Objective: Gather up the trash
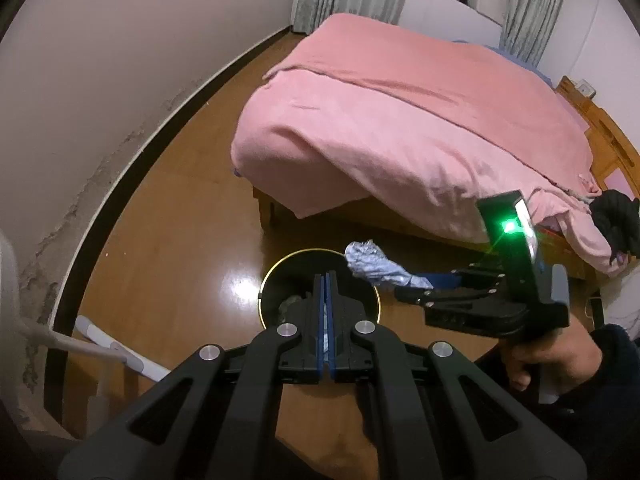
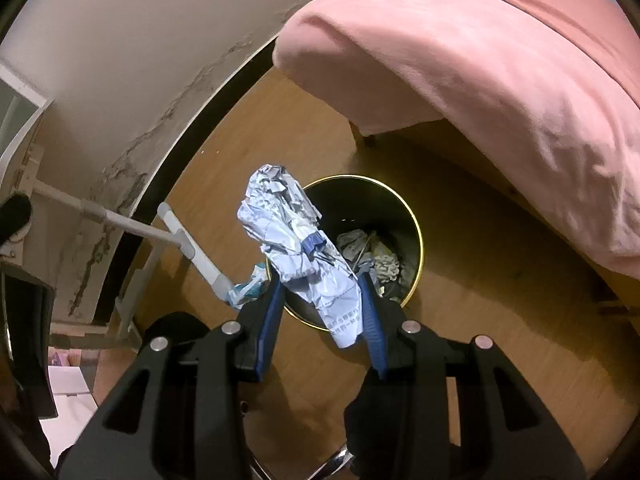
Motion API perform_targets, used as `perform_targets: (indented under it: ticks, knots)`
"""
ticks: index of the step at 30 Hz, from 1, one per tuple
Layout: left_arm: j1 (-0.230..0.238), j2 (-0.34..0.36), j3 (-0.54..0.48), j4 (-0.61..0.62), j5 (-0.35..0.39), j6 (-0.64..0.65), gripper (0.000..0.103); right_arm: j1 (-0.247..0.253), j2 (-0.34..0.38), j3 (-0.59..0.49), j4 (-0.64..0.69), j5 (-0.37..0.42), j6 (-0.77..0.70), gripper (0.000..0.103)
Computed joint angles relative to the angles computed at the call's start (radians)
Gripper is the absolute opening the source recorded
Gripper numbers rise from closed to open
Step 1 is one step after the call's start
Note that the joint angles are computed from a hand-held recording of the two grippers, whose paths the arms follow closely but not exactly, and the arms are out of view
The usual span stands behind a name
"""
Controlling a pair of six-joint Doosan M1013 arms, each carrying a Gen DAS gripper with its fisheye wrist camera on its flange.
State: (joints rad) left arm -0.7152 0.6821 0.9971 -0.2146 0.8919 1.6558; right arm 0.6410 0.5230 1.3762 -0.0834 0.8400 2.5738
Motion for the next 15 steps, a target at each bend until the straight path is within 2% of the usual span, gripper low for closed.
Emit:
perform_targets:
  ticks: [4, 6, 7, 8, 15]
  knots:
    - [-0.008, 0.023, -0.025, 0.0, 0.023, 0.004, 0.0, -0.006, -0.001, 0.013, 0.005, -0.018, 0.009, 0.039]
    - [-0.011, 0.028, -0.032, 0.004, 0.035, 0.004, 0.0, -0.01, 0.0, 0.014, 0.006, -0.016, 0.014, 0.054]
    - [-0.012, 0.028, -0.033, 0.004, 0.041, 0.004, 0.0, -0.013, -0.002, 0.019, 0.011, -0.025, 0.014, 0.07]
    - [-0.012, 0.025, -0.028, 0.004, 0.042, 0.006, 0.0, -0.013, -0.004, 0.022, -0.003, -0.03, 0.027, 0.073]
    - [-0.021, 0.062, -0.061, -0.001, 0.085, 0.006, 0.002, -0.023, -0.025, 0.055, -0.012, -0.051, 0.061, 0.073]
